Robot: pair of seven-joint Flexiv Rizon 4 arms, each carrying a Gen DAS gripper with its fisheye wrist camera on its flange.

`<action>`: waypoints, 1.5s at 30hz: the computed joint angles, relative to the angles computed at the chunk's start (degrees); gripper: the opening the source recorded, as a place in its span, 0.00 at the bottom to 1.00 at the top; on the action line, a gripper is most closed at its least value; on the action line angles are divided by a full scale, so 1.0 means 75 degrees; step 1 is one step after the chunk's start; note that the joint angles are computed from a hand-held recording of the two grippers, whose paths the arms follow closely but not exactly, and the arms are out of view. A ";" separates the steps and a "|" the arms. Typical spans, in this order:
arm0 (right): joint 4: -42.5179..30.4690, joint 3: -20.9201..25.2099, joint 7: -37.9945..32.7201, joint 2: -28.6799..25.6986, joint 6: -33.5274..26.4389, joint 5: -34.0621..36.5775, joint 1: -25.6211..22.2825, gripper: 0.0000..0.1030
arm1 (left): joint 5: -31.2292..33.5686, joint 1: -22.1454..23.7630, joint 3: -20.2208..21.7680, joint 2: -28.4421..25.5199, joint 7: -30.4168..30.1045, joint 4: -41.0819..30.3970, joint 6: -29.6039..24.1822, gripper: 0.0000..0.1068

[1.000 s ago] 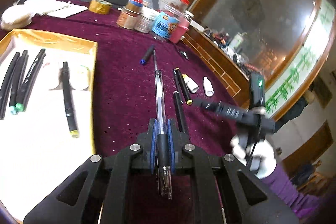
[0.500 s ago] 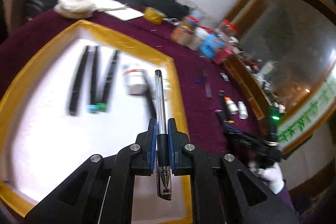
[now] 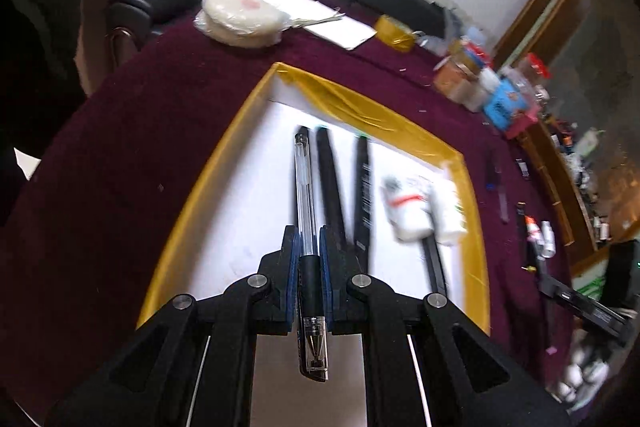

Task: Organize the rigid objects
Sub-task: 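Release the clear pen and pink-ended marker into the white box with both tools, then grasp the blue-capped black pen with the left tool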

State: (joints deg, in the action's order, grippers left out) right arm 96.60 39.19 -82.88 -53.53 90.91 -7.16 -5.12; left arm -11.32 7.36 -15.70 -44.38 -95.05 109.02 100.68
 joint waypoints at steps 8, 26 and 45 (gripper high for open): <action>-0.1295 0.0653 -0.0348 -0.0565 -0.1306 0.0201 0.0557 0.13 | -0.0502 -0.0359 0.0531 -0.0351 0.0170 -0.0748 -0.0566 0.09; -0.3669 -0.1415 0.0063 -0.1202 -0.2302 0.1174 0.3181 0.22 | 0.2140 0.1724 -0.1442 -0.0152 -0.1585 0.1333 0.2424 0.46; -0.0105 -0.4437 0.1145 0.0588 0.1717 0.1822 0.2375 0.62 | 0.2182 -0.0365 -0.1890 -0.0560 -0.0380 -0.0906 0.0114 0.49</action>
State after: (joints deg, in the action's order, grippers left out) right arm 95.81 5.92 -74.28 -49.12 103.78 6.50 12.70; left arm 5.04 4.63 -29.87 -48.57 -97.90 102.23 101.53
